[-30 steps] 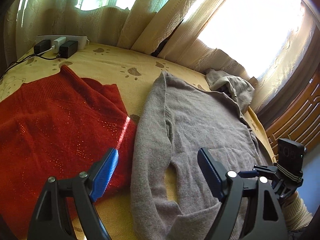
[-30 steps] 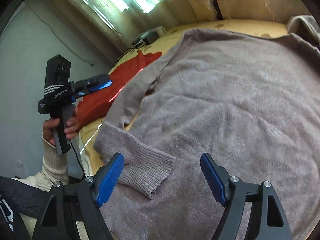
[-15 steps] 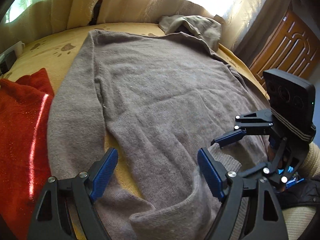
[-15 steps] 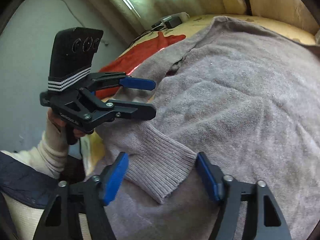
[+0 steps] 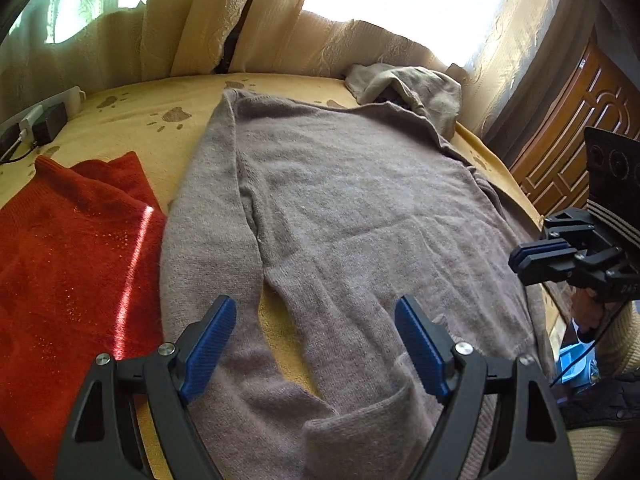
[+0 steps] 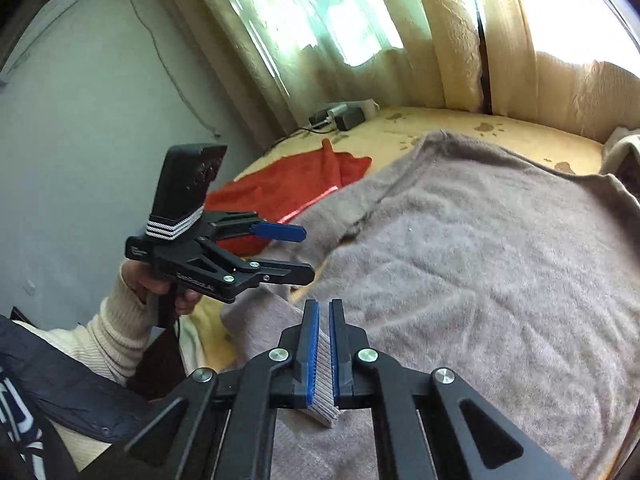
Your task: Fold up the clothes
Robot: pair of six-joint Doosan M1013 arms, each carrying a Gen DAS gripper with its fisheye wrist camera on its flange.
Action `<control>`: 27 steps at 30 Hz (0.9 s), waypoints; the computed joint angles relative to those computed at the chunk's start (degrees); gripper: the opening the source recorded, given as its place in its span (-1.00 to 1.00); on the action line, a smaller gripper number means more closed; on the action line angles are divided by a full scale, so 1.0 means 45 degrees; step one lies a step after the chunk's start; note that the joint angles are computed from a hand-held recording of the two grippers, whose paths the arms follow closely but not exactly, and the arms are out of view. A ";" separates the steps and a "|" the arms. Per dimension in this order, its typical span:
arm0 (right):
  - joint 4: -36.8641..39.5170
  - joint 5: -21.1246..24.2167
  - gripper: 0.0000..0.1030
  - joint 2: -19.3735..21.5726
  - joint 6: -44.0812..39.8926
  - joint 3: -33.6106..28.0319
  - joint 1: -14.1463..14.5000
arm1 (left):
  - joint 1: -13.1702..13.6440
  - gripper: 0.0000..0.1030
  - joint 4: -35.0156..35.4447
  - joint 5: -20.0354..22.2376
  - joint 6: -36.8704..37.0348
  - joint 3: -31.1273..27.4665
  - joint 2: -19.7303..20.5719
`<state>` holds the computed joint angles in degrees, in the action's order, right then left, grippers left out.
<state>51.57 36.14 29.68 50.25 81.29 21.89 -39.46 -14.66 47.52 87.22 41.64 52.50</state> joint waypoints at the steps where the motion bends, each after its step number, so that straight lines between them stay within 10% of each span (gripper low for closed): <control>1: -0.0341 -0.0068 -0.87 0.0065 0.0362 -0.0062 0.0007 | 0.0018 0.64 -0.0122 -0.0150 0.0105 0.0103 -0.0070; 6: -0.1654 0.0334 -0.61 0.0523 0.2173 -0.0381 -0.0081 | 0.0045 0.64 -0.1254 0.0102 0.1652 0.0167 -0.0083; 9: -0.1846 0.0603 0.44 0.0835 0.2367 -0.0506 -0.0111 | -0.0014 0.64 -0.1633 0.0720 0.2822 -0.0086 0.0074; 16: -0.1624 0.0547 0.48 0.0872 0.2011 -0.0462 -0.0085 | -0.0081 0.53 -0.2395 0.3312 0.5351 -0.1308 0.0756; 19: -0.1260 0.0564 0.48 0.0834 0.1811 -0.0336 -0.0137 | -0.0175 -0.69 -0.2205 0.3916 0.5541 -0.1541 0.0874; 27: 0.0588 0.0633 0.48 0.0592 -0.0794 -0.0032 -0.0188 | -0.0375 -0.91 -0.2626 0.1726 0.6993 0.0452 -0.0507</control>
<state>54.22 38.99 32.35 46.68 81.14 21.04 -41.15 -26.48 55.29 118.69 43.67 50.22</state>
